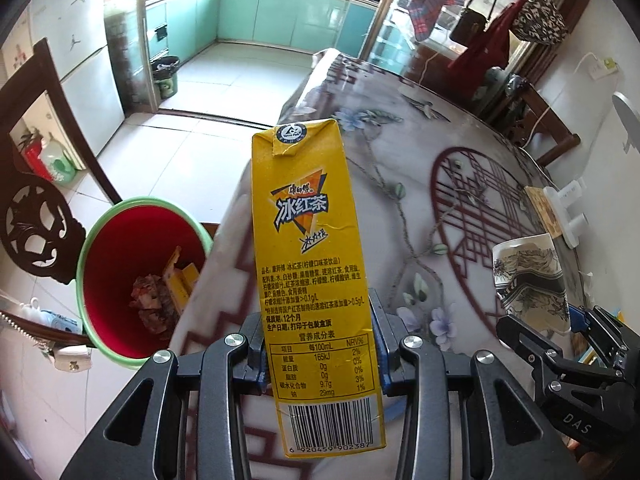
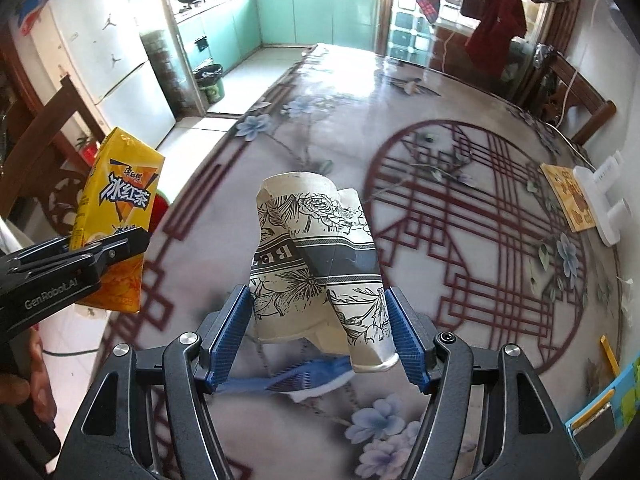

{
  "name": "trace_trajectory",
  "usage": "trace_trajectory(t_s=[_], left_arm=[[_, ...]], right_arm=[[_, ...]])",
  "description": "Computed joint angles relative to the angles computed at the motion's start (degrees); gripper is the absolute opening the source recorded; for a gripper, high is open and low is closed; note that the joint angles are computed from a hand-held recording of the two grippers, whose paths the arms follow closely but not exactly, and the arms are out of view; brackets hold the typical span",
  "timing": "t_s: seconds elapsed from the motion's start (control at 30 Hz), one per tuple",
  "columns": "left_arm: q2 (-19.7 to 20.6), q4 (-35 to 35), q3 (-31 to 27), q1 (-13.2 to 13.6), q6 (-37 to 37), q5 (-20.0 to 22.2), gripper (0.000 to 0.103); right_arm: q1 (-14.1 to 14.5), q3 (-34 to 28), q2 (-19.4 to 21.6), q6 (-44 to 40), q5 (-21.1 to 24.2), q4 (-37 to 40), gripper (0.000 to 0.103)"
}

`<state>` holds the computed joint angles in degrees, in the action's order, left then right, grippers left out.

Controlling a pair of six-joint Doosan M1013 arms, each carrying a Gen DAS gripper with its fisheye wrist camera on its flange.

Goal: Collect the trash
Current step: 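Carry both items over the red bin and open both tools to drop them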

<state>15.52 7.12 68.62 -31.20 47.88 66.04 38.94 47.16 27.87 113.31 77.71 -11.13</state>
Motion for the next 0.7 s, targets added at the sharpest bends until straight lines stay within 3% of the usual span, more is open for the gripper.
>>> trace_trajectory(t_s=[0.7], left_arm=[[-6.1,1.0,8.4,4.6,-3.7,-1.5,0.036]], right_arm=[[4.1,-11.3,6.9,-4.0,4.7,0.5,0.067]])
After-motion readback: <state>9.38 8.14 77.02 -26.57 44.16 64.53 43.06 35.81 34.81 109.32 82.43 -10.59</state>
